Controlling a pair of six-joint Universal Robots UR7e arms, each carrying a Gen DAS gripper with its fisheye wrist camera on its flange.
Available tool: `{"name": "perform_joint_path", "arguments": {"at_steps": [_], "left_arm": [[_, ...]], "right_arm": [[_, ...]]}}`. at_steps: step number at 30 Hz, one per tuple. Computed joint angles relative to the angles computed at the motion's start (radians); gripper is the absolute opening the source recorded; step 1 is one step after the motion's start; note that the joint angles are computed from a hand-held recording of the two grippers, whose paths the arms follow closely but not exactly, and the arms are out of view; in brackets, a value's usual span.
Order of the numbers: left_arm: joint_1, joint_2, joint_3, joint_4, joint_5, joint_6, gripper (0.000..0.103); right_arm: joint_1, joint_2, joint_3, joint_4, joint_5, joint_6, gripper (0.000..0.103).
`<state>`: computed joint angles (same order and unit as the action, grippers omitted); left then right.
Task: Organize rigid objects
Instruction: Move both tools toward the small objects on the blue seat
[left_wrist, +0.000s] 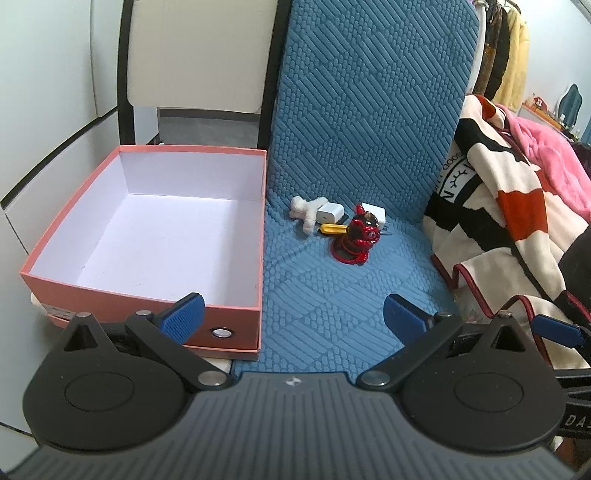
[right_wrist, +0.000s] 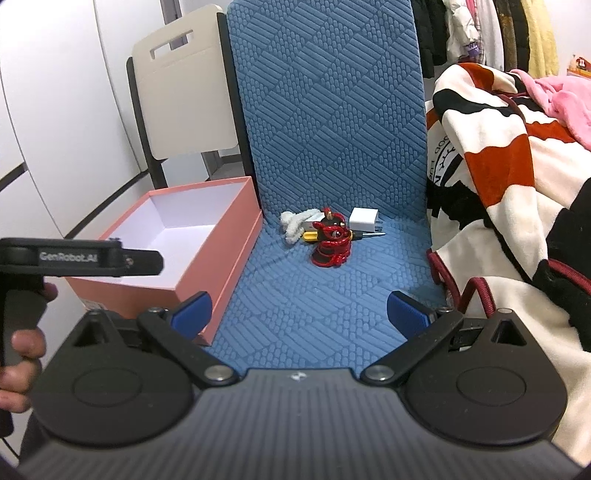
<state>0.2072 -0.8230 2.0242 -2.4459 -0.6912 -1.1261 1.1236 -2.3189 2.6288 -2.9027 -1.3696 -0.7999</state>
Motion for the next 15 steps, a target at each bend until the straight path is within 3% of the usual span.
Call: {"name": "perform_joint_path", "arguments": {"at_steps": [9, 15], "left_arm": [[0.002, -0.003, 0.032, -0.076, -0.008, 0.016, 0.103], [0.011, 0.024, 0.027, -0.148, -0.016, 0.088, 0.103]], "right_arm": [[-0.015, 0.008, 0.005, -0.026, -0.001, 0.006, 0.103], [-0.032, 0.037, 0.013, -0.077, 0.005, 0.011, 0.103]]}}
